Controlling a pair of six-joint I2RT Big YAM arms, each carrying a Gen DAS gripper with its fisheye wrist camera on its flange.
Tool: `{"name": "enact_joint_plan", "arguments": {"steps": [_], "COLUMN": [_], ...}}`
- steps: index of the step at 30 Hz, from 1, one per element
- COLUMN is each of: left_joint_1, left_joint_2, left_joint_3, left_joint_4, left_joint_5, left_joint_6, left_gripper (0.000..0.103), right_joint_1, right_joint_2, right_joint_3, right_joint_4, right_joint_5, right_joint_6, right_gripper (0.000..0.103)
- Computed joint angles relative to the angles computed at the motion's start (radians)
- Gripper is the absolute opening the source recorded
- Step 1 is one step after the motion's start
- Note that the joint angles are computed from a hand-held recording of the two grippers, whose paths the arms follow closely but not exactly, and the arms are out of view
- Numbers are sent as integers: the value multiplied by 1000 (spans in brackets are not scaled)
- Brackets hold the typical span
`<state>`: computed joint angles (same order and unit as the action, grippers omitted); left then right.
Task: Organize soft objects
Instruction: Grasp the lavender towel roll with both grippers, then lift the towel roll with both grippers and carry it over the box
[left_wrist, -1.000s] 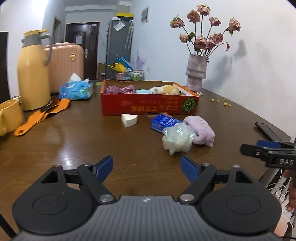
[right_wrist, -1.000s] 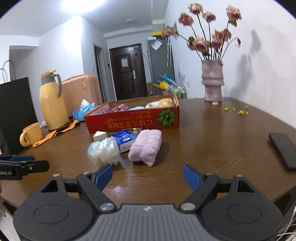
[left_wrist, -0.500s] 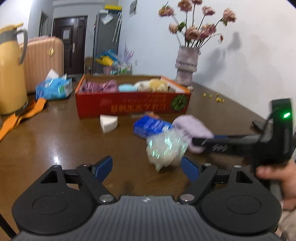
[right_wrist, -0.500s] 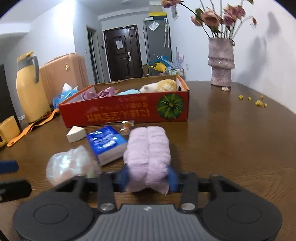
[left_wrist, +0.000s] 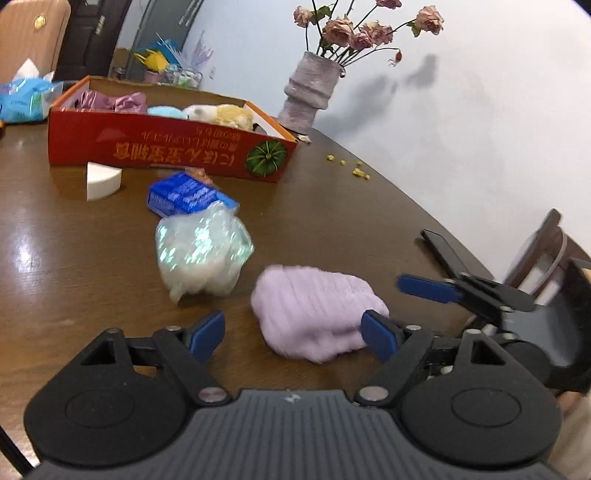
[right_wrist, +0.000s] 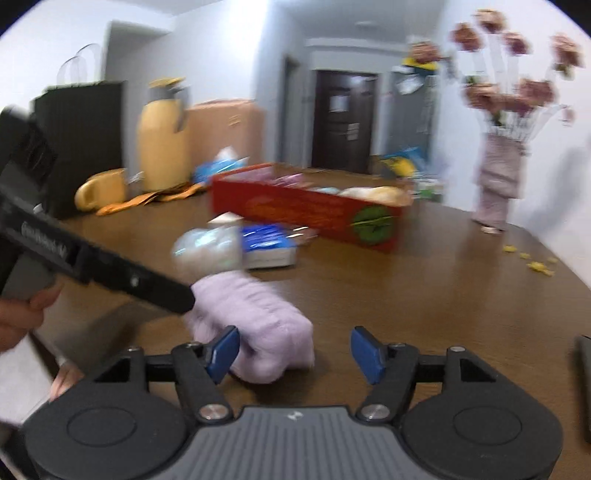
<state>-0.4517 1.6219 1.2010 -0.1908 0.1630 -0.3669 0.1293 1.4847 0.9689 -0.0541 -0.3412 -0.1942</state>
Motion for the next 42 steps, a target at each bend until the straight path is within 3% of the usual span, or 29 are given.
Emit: {"name": "enact_joint_plan", "arguments": {"steps": [4, 6, 8, 9, 12, 15, 19, 25, 34, 38, 42], "left_joint_1": [2, -1, -7, -7, -4, -5, -6, -24, -51, -20, 32], "left_joint_2": [35, 54, 64, 64, 50, 38, 34, -12, -112, -122, -56], "left_joint_3": [51, 78, 90, 85, 65, 47, 29, -18, -124, -80, 100], "left_joint_4": [-18, -46, -68, -63, -58, -53, -34, -11, 97, 123, 77], "left_joint_5": [29, 28, 1, -4, -4, -25, -14, -14, -38, 5, 40], "left_joint_6": [-38, -62, -68, -71, -96, -111, -111, -69, -48, -17, 39], "left_gripper": [77, 61, 52, 52, 52, 50, 43, 36, 33, 33, 33], "right_joint_1": [-61, -80, -79, -69, -27, -2, 11, 19, 26, 15, 2], "right_joint_2": [-16, 3, 40, 63, 100, 110, 106, 30, -77, -81, 8], "right_joint_3": [-19, -12, 14, 41, 94, 90, 65, -3, -93, -48, 140], "right_joint_4": [49, 85, 98, 73, -4, -1, 7, 19, 88, 114, 101], "right_joint_5": [-90, -148, -158, -136, -46, -31, -18, -3, -5, -29, -51], "right_joint_6": [208, 333, 433, 456, 419, 392, 421, 398, 423, 443, 421], "right_gripper": [66, 64, 51, 47, 42, 32, 19, 15, 14, 14, 14]}}
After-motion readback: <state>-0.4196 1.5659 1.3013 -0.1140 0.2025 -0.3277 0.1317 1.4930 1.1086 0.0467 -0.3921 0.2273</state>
